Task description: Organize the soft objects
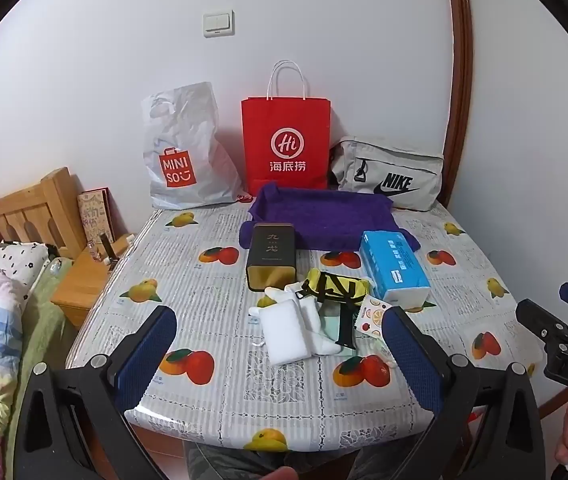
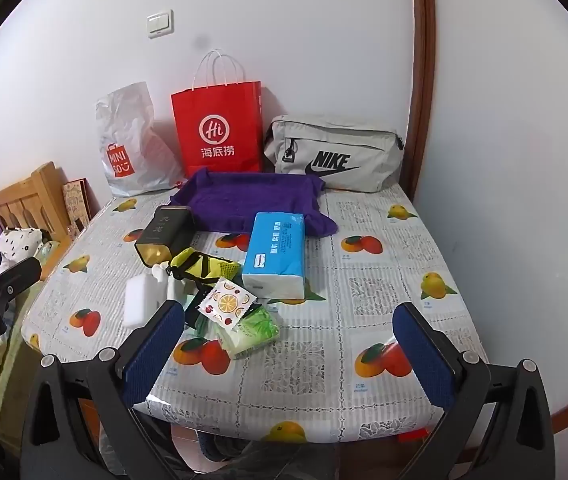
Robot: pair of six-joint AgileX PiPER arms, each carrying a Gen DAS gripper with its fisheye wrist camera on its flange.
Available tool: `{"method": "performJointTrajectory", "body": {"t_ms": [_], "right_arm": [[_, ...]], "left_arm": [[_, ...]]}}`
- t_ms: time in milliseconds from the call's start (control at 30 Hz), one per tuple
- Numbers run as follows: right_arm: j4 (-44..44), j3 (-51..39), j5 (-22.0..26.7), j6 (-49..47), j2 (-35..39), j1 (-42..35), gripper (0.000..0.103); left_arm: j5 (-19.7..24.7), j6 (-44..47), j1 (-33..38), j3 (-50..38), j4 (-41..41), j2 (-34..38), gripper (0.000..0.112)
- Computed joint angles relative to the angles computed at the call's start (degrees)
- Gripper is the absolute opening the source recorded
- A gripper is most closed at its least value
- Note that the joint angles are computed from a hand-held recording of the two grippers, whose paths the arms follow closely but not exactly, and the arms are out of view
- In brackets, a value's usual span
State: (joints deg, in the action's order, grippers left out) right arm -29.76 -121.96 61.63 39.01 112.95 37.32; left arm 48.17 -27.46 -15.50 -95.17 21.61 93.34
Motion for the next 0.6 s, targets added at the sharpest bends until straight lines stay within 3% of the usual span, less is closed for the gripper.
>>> {"method": "performJointTrajectory", "body": {"t_ms": [133,233,300,600], "right_arm": [[0.6,1.2,-0.8,0.4,-0.7,-0.6,0.103],[1.3,2.6,-1.6,0.5,-1.6,-1.4,0.103],[-0.2,-0.9,1.1,-0.2,0.3,0.5,0.103],[0.0,-1.4,1.5,-0.5,0.5,0.8,0.103]], "left_arm": [[1.1,2.3,1.7,-3.1,-2.7,1.6,0.103],[-0.8,-2.0,-1.0,1.4,2.5,-1.1,0.103],[-1.8,-2.8,-0.7,2.7,3.0,-1.7,0.103],[-1.4,-3.5,-0.1,2.9,3.3,-2.5,0.103]]}}
